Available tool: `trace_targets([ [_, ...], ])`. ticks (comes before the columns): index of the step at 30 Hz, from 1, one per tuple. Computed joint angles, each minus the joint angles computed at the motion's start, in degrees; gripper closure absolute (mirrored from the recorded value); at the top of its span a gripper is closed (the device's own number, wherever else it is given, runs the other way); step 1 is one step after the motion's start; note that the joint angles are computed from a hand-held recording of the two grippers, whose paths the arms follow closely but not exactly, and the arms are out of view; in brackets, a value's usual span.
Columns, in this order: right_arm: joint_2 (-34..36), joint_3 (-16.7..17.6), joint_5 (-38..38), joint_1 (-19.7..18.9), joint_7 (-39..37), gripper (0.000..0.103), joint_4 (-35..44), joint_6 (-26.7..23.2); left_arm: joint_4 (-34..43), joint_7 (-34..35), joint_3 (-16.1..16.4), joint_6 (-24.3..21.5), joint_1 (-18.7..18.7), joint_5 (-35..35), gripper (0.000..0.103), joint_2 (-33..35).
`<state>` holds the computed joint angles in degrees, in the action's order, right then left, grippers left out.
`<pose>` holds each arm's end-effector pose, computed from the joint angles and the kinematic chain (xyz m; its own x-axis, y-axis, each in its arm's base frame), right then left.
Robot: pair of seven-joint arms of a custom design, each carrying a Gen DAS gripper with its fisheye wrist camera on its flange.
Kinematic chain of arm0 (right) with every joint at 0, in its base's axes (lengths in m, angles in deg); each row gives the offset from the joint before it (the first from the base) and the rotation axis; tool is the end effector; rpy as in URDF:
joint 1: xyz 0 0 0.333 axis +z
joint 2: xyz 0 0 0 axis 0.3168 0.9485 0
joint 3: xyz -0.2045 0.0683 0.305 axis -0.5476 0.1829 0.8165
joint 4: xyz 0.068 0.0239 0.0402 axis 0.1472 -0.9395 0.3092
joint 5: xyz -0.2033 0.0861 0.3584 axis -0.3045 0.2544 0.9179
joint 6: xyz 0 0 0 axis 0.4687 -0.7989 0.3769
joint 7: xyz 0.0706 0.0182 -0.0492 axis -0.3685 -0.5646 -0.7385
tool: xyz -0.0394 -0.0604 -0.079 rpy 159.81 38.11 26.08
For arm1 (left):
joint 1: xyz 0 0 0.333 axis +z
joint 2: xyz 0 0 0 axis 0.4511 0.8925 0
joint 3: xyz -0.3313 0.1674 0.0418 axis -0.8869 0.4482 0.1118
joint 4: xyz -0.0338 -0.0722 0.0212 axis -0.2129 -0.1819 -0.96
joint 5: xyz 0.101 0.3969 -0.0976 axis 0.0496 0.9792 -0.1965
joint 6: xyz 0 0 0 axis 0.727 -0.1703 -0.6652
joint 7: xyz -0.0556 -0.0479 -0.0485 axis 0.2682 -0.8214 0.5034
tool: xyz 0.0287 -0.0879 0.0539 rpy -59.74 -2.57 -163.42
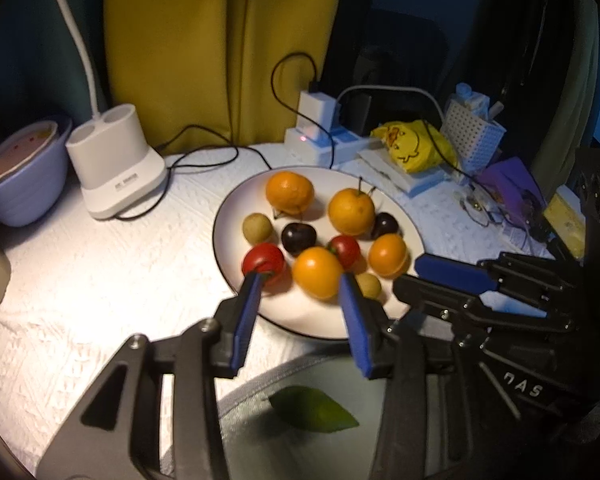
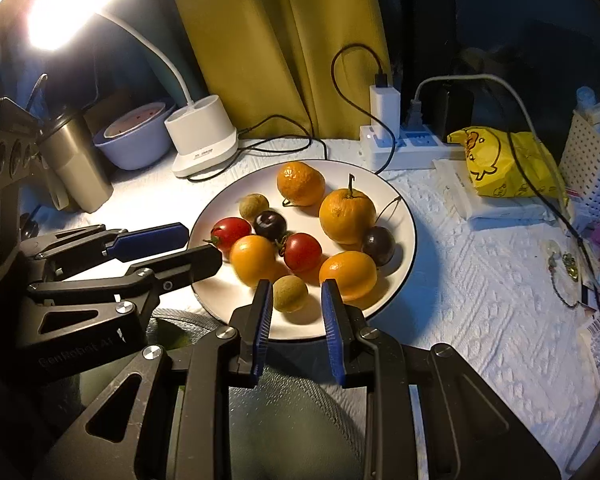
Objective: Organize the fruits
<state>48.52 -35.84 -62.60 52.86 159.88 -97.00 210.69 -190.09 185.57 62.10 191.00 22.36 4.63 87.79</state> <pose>0.5577 0.3838 0.4638 0.1942 -0.9765 -0.0931 -0.7155 -0.0761 -0.6945 0.5990 -0.1380 0.4732 -0.4361 -0.8814 0.1818 -0.6887 0.1968 -0.6978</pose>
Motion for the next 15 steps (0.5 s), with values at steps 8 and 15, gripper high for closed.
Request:
trace_targets([
  [8,-3.0,1.0,-6.2,0.3,6.1,0.077,-1.7,-1.7,-3.6,3.5,1.7,0.3,-1.4,-4.2,0.06,-4.7],
  [15,-5.1,4.2,-10.8,-1.0,10.0,0.077,-2.7,-3.0,-7.2,6.2,4.8,1.4,-4.5,-7.3,0.06,-9.2],
])
